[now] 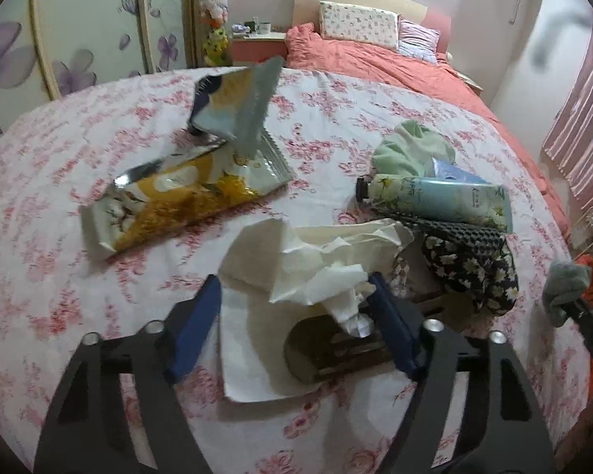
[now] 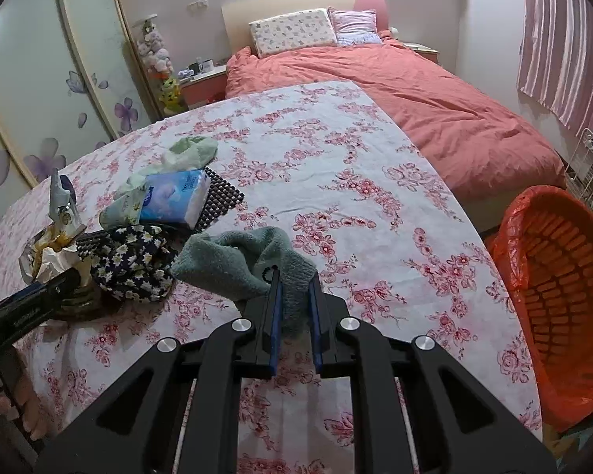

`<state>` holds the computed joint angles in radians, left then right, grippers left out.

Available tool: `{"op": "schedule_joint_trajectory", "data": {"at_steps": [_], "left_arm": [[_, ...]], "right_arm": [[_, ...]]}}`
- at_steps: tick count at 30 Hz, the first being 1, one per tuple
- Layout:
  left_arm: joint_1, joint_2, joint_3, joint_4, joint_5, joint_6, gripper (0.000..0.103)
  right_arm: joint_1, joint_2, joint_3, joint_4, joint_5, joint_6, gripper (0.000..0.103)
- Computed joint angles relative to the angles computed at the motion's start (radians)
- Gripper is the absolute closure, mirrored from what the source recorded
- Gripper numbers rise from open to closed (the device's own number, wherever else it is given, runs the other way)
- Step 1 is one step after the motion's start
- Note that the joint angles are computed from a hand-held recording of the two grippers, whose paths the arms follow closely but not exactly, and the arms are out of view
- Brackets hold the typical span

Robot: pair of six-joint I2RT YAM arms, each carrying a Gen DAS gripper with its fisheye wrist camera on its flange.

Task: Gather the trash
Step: 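Grasp the crumpled white tissue with the left gripper, then carry the tissue and sock over the orange basket and open both grippers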

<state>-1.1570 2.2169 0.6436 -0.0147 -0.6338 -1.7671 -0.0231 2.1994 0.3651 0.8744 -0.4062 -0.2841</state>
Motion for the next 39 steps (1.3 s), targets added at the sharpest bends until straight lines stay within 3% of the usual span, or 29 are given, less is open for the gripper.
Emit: {"op": "schedule_joint_trajectory", "data": {"at_steps": [2, 3, 9, 20, 31, 39], "left_arm": [[0.005, -0.01, -0.011, 0.031, -0.004, 0.031, 0.048], [0.005, -0.015, -0.014, 0.041, -0.009, 0.043, 0.06], [-0.023, -0.063, -0.005, -0.043, -0.062, 0.014, 0.06], [-0.108, -0.184, 0.057, -0.363, -0.142, -0.153, 0.06], [-0.201, -0.235, 0.207, -0.653, -0.202, -0.261, 0.06], [-0.255, -0.207, 0.363, -0.804, -0.244, -0.289, 0.06]], "right_arm": [[-0.004, 0.003, 0.001, -0.001, -0.003, -0.004, 0.091], [-0.005, 0.003, 0.0, 0.001, -0.005, -0.004, 0.091], [-0.022, -0.021, -0.023, 0.019, -0.028, -0.008, 0.091], [-0.099, -0.153, -0.086, -0.015, -0.105, -0.036, 0.091], [-0.248, -0.373, -0.154, -0.141, -0.232, -0.102, 0.091], [-0.41, -0.501, -0.165, -0.275, -0.344, -0.187, 0.091]]}}
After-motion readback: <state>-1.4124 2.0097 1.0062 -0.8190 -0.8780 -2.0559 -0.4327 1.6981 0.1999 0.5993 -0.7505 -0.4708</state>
